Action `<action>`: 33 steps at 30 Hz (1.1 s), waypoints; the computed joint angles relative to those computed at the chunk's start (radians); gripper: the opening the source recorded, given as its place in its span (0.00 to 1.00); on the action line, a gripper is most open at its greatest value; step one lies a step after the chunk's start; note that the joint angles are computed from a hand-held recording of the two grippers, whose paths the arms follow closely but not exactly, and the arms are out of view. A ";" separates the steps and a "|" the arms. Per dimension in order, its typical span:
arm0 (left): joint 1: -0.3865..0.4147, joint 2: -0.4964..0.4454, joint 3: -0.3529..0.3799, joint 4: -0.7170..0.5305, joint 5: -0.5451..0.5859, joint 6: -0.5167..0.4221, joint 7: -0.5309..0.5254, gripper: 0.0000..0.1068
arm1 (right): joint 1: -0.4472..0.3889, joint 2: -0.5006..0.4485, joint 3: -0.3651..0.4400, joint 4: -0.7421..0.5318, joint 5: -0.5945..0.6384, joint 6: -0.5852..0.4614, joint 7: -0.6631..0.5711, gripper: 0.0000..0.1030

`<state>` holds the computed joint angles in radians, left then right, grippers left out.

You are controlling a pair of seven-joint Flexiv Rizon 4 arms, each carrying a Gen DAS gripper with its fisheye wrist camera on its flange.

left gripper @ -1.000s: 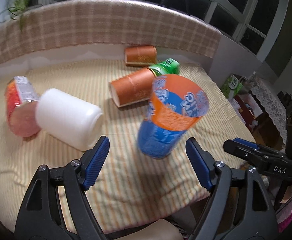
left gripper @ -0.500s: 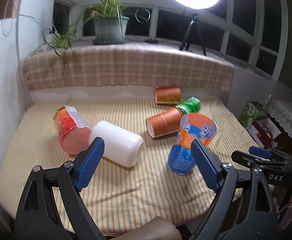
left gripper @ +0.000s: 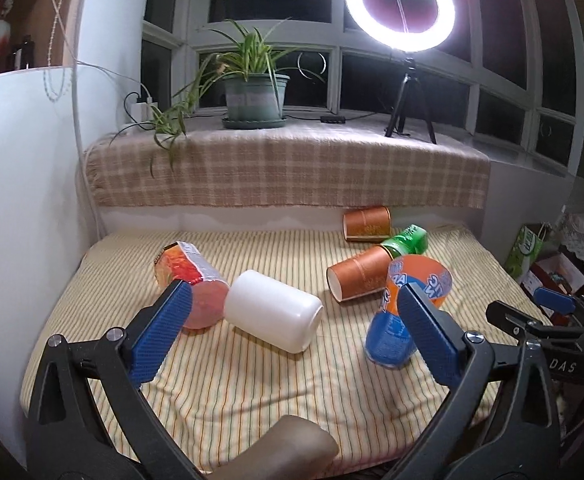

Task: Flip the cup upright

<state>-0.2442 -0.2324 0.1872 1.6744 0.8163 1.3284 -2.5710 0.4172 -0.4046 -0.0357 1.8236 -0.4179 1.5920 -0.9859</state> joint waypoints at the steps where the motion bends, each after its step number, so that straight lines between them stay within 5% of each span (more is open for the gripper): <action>1: 0.001 0.001 -0.001 0.001 -0.002 0.000 0.000 0.96 | 0.010 0.001 -0.013 0.003 -0.006 0.003 0.004 1.00; 33: 0.008 0.004 -0.007 0.002 -0.007 -0.011 0.005 0.96 | -0.011 -0.007 0.019 -0.013 0.000 -0.021 -0.021 1.00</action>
<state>-0.2363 -0.2285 0.1800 1.6762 0.8095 1.3177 -2.5663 0.4059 -0.4118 -0.0163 1.8108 -0.4174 1.5714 -1.0067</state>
